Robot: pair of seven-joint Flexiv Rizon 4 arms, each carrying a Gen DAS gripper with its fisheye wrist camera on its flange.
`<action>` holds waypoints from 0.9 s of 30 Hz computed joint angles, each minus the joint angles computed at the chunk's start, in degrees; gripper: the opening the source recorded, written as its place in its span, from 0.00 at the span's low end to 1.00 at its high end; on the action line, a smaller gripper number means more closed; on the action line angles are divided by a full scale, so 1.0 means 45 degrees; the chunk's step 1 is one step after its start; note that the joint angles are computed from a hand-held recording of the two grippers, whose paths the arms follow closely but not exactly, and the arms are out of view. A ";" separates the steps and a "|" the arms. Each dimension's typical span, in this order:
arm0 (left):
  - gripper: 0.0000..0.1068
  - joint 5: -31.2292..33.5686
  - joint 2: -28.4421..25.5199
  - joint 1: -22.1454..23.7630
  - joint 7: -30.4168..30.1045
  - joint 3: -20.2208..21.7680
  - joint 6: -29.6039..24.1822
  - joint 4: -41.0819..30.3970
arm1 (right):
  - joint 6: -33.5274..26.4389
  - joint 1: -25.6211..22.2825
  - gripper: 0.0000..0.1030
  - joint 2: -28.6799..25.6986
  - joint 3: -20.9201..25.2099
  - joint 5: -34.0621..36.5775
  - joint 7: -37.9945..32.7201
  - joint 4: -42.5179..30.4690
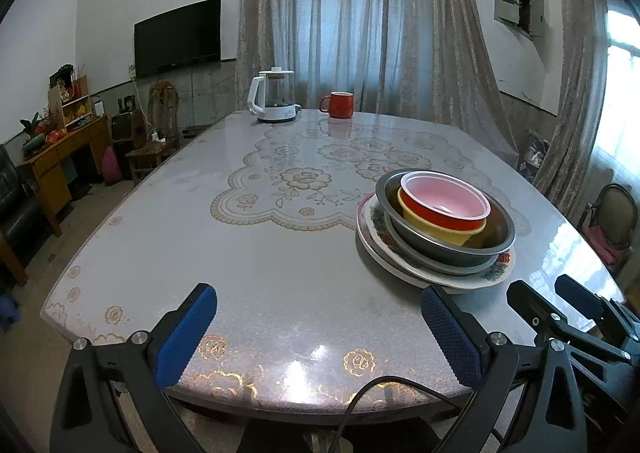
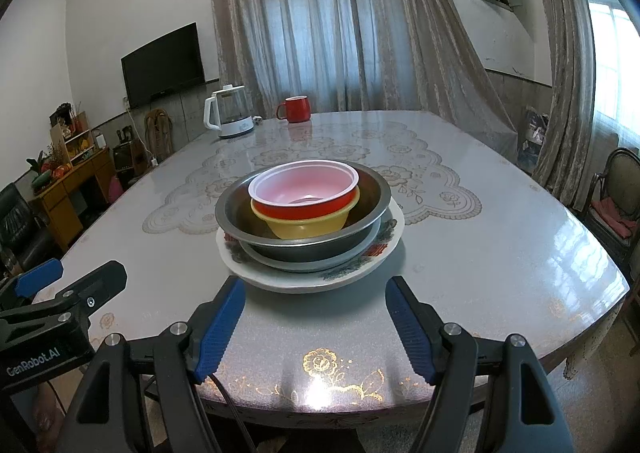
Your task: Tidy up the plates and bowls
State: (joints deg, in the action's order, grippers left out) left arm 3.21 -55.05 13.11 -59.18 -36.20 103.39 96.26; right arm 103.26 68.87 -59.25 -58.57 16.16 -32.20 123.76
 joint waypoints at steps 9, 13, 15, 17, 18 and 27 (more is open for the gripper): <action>0.96 -0.0034 0.0007 -0.0011 0.0037 -0.0003 -0.0077 -0.0031 | 0.0002 -0.0084 0.72 0.0016 0.0058 -0.0039 -0.0056 -0.0054; 0.96 -0.0028 -0.0062 -0.0004 0.0127 -0.0046 -0.0112 -0.0114 | -0.0023 -0.0156 0.72 0.0091 0.0126 -0.0091 -0.0113 -0.0090; 0.96 -0.0054 -0.0060 -0.0008 0.0137 -0.0043 -0.0122 -0.0115 | -0.0039 -0.0195 0.72 0.0118 0.0153 -0.0118 -0.0131 -0.0117; 0.96 -0.0076 -0.0049 -0.0040 0.0153 -0.0013 -0.0140 -0.0119 | -0.0070 -0.0229 0.72 0.0137 0.0160 -0.0159 -0.0158 -0.0157; 0.96 -0.0095 -0.0039 -0.0061 0.0164 0.0009 -0.0172 -0.0126 | -0.0063 -0.0248 0.72 0.0142 0.0171 -0.0173 -0.0169 -0.0169; 0.96 -0.0234 -0.0095 -0.0082 0.0439 -0.0085 -0.0353 -0.0195 | -0.0081 -0.0365 0.72 0.0174 0.0266 -0.0227 -0.0215 -0.0247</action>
State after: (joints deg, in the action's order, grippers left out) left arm 2.16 -55.48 12.75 -57.20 -36.58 101.80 95.38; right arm 102.89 67.22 -58.46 -57.38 15.14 -33.17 122.65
